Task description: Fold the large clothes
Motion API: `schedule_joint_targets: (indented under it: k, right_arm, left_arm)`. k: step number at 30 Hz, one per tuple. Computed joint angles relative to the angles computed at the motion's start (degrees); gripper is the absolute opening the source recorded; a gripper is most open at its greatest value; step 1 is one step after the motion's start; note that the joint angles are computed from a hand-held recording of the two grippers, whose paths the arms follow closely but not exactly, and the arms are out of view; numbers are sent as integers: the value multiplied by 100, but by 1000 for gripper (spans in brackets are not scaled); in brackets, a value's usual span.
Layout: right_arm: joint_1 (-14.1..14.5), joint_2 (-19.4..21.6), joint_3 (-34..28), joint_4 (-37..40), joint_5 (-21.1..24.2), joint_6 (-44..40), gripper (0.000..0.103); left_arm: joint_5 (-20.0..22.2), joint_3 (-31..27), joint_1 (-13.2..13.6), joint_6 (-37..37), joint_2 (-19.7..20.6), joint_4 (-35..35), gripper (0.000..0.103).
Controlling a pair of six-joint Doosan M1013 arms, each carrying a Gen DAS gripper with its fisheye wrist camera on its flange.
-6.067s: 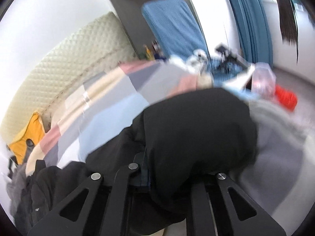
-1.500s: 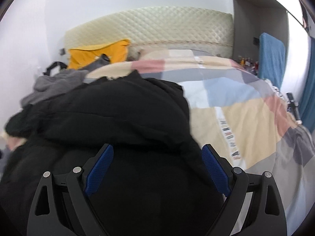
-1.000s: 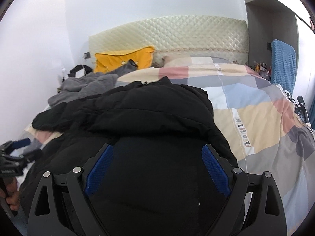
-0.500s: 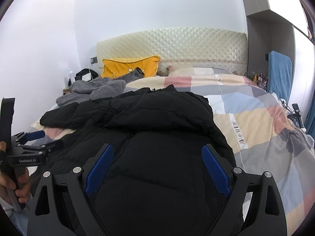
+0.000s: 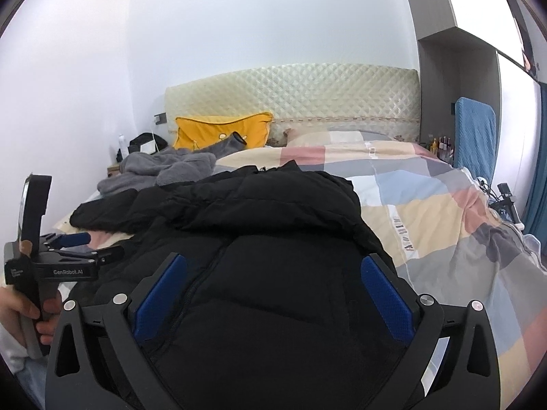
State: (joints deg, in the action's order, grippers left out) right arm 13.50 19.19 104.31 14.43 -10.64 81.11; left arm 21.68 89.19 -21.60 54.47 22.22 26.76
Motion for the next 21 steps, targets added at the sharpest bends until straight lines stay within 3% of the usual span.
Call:
schedule_joint_targets:
  k: [7, 9, 11, 14, 17, 21]
  right_arm:
    - [-52, 34, 10, -406, 19, 459, 103]
    - [-57, 7, 37, -18, 23, 94, 103]
    - [-96, -34, 94, -264, -43, 449, 103]
    - [-139, -39, 121, -672, -99, 948, 103]
    - [-162, 5, 76, -943, -26, 1270, 103]
    - [-150, 51, 28, -612, 14, 939, 103]
  left_arm:
    - [-103, -89, 152, 1126, 8, -1010, 103]
    - [-72, -143, 214, 1399, 10, -1292, 103]
    - [24, -223, 298, 1660, 6, -1511, 103]
    - [159, -327, 409, 1685, -19, -1250, 103]
    - [350, -510, 631, 1864, -22, -1448, 103]
    - [650, -804, 943, 1679, 37, -1401, 103]
